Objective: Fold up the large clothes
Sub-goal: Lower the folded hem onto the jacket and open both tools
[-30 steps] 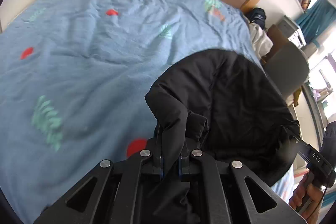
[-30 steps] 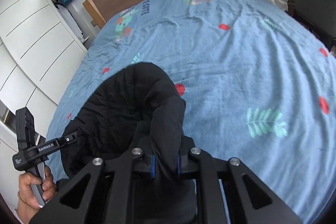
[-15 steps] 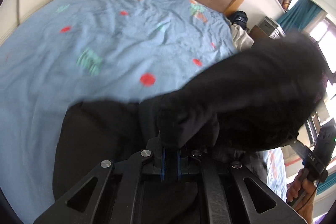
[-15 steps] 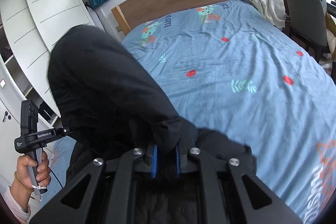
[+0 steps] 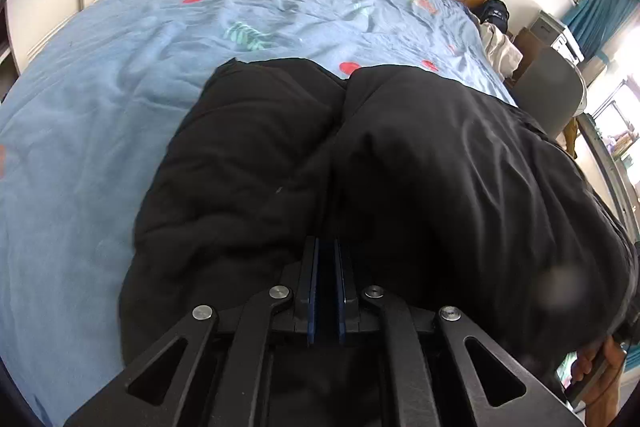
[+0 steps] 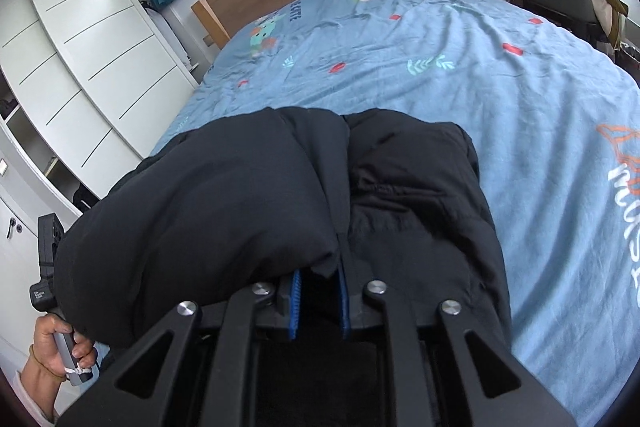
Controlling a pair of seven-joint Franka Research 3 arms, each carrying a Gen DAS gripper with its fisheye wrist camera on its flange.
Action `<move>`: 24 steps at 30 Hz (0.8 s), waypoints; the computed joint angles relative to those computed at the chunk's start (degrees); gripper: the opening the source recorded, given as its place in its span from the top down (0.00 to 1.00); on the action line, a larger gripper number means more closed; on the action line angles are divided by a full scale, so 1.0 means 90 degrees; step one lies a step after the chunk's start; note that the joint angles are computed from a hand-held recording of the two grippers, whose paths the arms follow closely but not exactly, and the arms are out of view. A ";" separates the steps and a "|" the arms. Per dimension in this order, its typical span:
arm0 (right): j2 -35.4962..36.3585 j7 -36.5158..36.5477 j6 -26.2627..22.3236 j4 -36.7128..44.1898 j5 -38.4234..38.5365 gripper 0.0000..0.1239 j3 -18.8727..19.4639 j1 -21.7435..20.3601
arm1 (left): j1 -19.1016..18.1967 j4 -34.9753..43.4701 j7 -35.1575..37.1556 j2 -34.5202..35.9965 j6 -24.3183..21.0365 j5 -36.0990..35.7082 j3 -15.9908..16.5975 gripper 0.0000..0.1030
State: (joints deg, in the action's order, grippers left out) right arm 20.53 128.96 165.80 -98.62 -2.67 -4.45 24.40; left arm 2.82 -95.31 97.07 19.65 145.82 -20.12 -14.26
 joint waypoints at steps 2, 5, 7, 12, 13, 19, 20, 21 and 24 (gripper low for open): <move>-0.0226 0.0076 -0.0171 -0.0204 -0.0249 0.78 -0.0121 0.0123 | 0.0120 -0.0265 0.0117 -0.0261 0.0013 -0.0227 -0.0033 0.81; -0.0628 0.0517 -0.0345 -0.0493 -0.0957 0.58 -0.0324 0.0308 | 0.0150 -0.0620 0.0211 -0.0676 0.0305 -0.0411 0.0057 0.65; -0.0893 0.0875 -0.0240 -0.0673 -0.1470 0.57 -0.0371 0.0340 | 0.0130 -0.0659 0.0343 -0.0831 0.0446 -0.0514 0.0099 0.63; -0.0769 0.0653 -0.0294 -0.0026 -0.1660 0.52 0.0023 0.0007 | -0.0019 -0.0159 0.0647 -0.0727 0.0481 -0.0849 0.0024 0.49; -0.0615 0.0500 -0.0300 0.0250 -0.1630 0.51 0.0092 -0.0020 | -0.0062 -0.0044 0.0725 -0.0669 0.0500 -0.0882 -0.0017 0.48; 0.0539 -0.1019 -0.0504 0.1874 -0.0721 0.45 0.0533 -0.0165 | -0.0408 0.0759 0.0811 -0.0004 0.0542 -0.0529 -0.0254 0.44; 0.0767 -0.1327 -0.0567 0.2159 -0.0608 0.45 0.0590 -0.0159 | -0.0441 0.0868 0.0808 0.0106 0.0511 -0.0455 -0.0285 0.44; 0.0930 -0.1560 -0.0619 0.2359 -0.0501 0.45 0.0613 -0.0139 | -0.0489 0.0878 0.0792 0.0171 0.0550 -0.0344 -0.0295 0.44; 0.1242 -0.2067 -0.0841 0.2637 -0.0174 0.44 0.0614 -0.0075 | -0.0634 0.0771 0.0554 0.0350 0.0645 0.0146 -0.0211 0.44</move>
State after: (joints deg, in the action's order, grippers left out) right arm 31.71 110.35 158.23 -74.88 -4.24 1.07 23.73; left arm -2.89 -88.37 102.06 22.80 151.63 -18.81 -16.16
